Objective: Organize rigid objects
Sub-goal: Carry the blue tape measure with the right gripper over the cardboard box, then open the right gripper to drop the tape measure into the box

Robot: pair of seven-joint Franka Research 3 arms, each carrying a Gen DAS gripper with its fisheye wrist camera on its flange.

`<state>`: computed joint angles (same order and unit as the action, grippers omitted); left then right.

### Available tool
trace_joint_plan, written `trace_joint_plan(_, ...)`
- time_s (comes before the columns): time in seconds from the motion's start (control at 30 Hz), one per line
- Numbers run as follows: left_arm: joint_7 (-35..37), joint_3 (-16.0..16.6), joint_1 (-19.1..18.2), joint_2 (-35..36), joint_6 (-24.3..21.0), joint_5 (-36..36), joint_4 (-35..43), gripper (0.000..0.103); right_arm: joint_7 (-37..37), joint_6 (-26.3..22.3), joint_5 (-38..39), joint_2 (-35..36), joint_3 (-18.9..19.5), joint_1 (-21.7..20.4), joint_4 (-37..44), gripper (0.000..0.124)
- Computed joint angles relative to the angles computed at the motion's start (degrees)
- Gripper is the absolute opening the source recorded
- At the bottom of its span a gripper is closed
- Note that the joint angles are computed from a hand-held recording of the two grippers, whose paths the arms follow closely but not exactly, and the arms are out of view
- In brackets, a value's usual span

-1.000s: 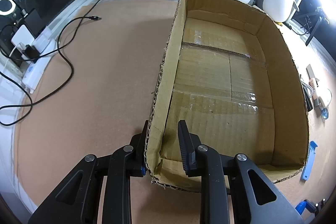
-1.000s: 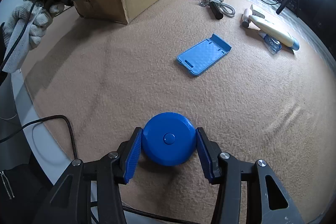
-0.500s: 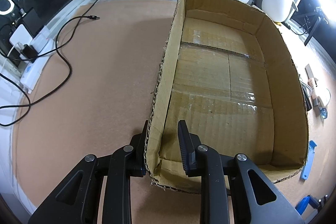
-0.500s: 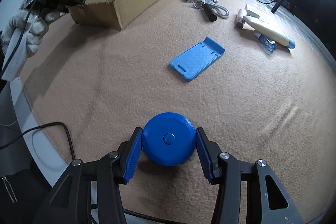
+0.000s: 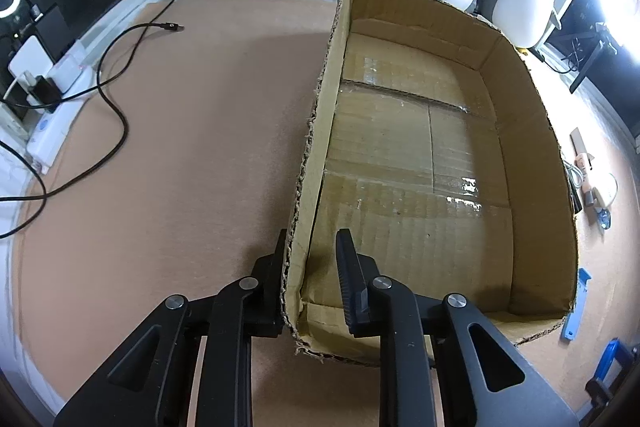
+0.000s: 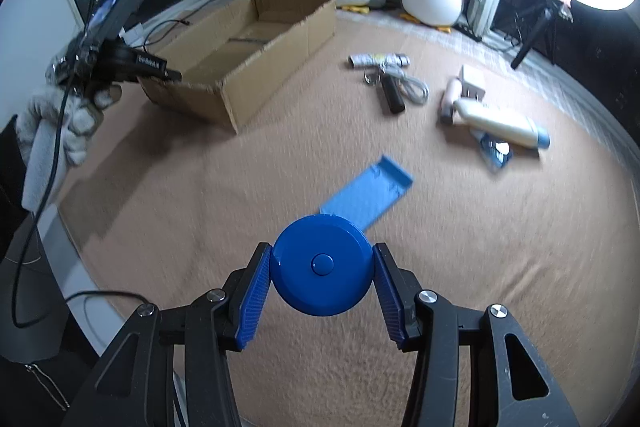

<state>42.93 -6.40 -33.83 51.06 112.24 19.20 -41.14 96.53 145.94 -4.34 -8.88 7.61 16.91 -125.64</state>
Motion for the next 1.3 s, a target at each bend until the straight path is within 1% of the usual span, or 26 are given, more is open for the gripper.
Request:
trace_joint_plan(0.1,-0.3,-0.3,0.3,-0.4,0.4,-0.4,-0.7,0.019,-0.8,0.5,-0.1,1.1,-0.1,0.1,1.9,0.046)
trace_joint_plan(0.27,0.1,-0.2,0.1,0.0,-0.3,-0.4,0.1,0.019,-2.4,1.0,0.9,4.1,-0.6,0.6,6.5,0.046)
trace_joint_plan(0.43,1.0,0.3,-0.6,2.8,-3.2,-0.7,5.3,0.019,-5.0,1.8,2.3,8.4,-1.0,1.6,12.9,0.046)
trace_joint_plan(0.53,1.1,0.7,-0.8,3.9,-3.9,-1.2,7.1,0.019,-6.2,1.6,3.1,12.3,-1.3,2.5,18.4,0.046)
trace_joint_plan(0.7,0.9,1.0,-0.8,4.0,-3.9,-1.5,7.2,0.019,-9.6,-0.9,7.8,20.8,-1.4,4.0,29.9,0.046)
trace_joint_plan(0.8,1.0,1.2,-1.0,4.2,-4.1,-1.4,7.6,0.019,-9.8,-3.3,8.4,25.6,-2.0,5.3,35.9,0.046)
trace_joint_plan(1.0,0.8,1.1,-0.8,3.1,-3.0,-1.1,5.6,0.019,-10.1,-7.7,7.7,33.6,-3.1,7.7,45.7,0.046)
trace_joint_plan(1.17,0.3,0.8,-0.5,2.4,-1.9,-0.9,4.0,0.019,-11.2,-10.0,7.8,36.9,-3.6,8.5,49.8,0.046)
trace_joint_plan(1.23,0.3,0.8,-0.5,2.3,-1.6,-0.7,3.8,0.019,-11.4,-10.0,7.6,37.0,-3.9,8.7,49.9,0.051)
trace_joint_plan(1.3,0.7,0.9,-0.7,2.9,-2.2,-0.6,4.8,0.019,-11.3,-9.0,7.8,36.3,-4.1,8.7,48.9,0.06)
